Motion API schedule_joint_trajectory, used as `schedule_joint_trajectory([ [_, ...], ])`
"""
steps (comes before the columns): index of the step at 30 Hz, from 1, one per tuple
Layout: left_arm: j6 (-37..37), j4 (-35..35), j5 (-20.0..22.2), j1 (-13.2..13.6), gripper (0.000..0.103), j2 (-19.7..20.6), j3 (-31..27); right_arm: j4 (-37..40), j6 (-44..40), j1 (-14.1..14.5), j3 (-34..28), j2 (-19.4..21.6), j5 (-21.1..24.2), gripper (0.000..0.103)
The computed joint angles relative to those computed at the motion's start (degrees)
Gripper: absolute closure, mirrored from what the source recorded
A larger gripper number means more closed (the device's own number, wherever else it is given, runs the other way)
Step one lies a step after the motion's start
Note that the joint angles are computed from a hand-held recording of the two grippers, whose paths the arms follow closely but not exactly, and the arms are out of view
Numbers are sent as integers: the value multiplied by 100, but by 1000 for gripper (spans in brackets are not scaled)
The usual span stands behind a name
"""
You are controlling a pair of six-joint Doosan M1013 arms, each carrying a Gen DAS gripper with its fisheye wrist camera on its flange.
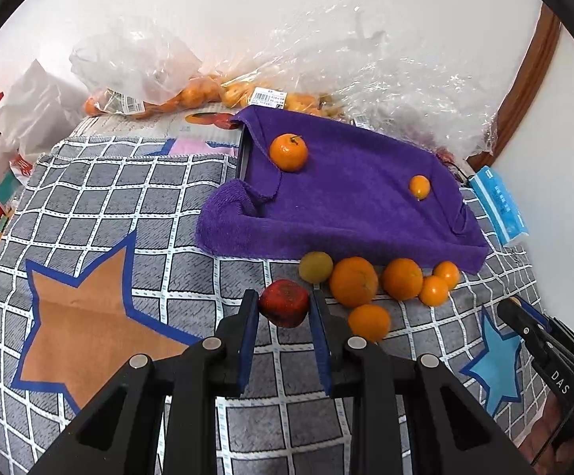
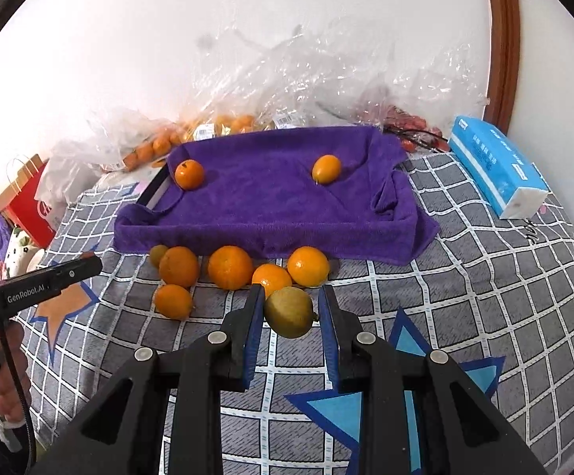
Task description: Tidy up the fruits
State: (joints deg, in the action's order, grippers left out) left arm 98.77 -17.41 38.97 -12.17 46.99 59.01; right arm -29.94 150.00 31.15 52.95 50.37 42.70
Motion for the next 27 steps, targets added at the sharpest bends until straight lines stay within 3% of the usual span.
schedule_joint_trajectory([
  [27,299,-148,-319,-6,78,-410,387,-415,159,127,-206,-54,157,76],
])
